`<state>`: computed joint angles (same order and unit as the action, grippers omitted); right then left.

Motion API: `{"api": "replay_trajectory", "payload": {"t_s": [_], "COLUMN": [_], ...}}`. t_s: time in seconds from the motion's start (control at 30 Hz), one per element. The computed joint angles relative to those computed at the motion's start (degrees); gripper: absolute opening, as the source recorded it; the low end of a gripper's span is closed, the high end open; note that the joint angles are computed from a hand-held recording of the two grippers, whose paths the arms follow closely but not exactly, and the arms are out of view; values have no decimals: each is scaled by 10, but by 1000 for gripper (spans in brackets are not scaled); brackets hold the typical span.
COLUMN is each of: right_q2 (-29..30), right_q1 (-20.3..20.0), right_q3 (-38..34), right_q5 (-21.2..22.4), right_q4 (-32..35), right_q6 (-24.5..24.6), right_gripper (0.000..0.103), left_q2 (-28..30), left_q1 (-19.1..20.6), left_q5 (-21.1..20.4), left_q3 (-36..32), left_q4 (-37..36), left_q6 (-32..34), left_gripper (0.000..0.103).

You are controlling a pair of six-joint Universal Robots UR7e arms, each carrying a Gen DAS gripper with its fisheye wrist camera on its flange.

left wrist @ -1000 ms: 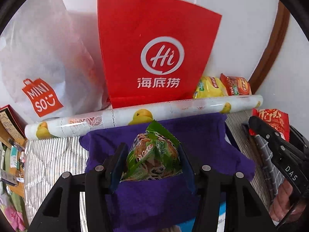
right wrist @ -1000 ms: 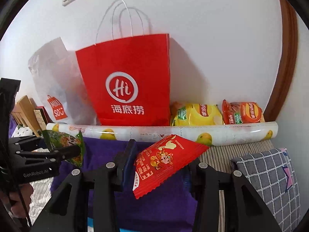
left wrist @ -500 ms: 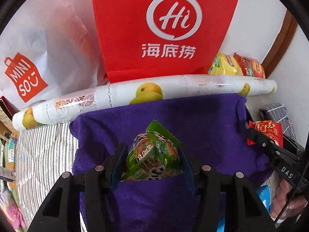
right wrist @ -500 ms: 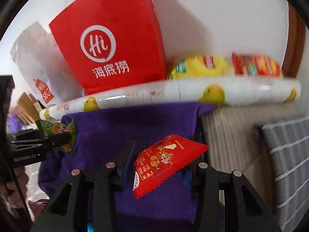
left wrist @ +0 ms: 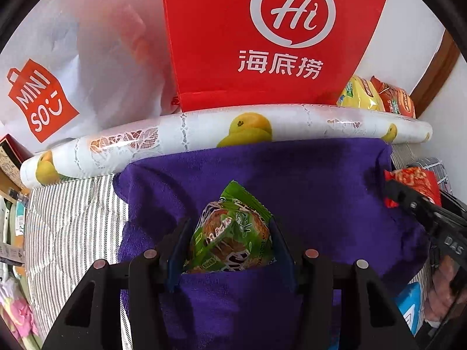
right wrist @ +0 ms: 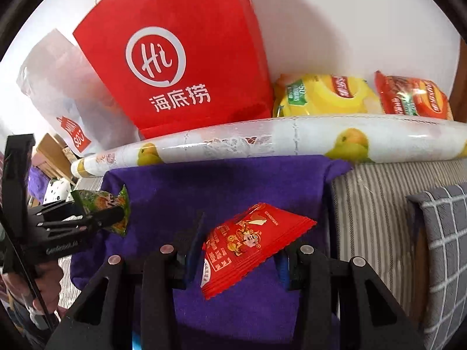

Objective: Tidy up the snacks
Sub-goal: 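Carry the green bag and red packet over the purple towel with both grippers, then open both grippers to drop the snacks onto the purple towel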

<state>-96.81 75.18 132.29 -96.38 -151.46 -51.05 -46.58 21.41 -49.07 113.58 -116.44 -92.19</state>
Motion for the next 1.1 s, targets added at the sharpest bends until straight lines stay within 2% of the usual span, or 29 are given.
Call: {"api": "replay_trajectory", "payload": {"t_s": [0.07, 0.13, 0.27, 0.7, 0.77, 0.8, 0.83, 1.1], "right_q2": [14, 24, 32, 44, 42, 42, 41, 11], "right_q1": [5, 6, 4, 13, 12, 12, 11, 15], "right_q3": [4, 0, -5, 11, 14, 14, 14, 17], "right_q5": [-18, -31, -38, -73, -73, -74, -71, -57], "right_q4": [-25, -19, -8, -50, -53, -54, -54, -39], "right_q6": [-5, -1, 11, 0, -2, 0, -1, 6], "right_gripper": [43, 43, 43, 43, 52, 63, 68, 71], "left_q2": [-1, -1, 4, 18, 18, 19, 19, 15], "left_q1": [2, 4, 11, 23, 24, 24, 24, 25], "left_q5": [-2, -5, -14, -23, -24, -23, -23, -28], "left_q3": [3, 4, 5, -4, -5, -5, -5, 0], "left_q4": [-4, -7, -24, -40, -40, -41, -40, -56], "left_q6": [0, 1, 9, 32, 30, 31, 30, 36], "left_gripper": [51, 51, 51, 52, 52, 52, 52, 53]}}
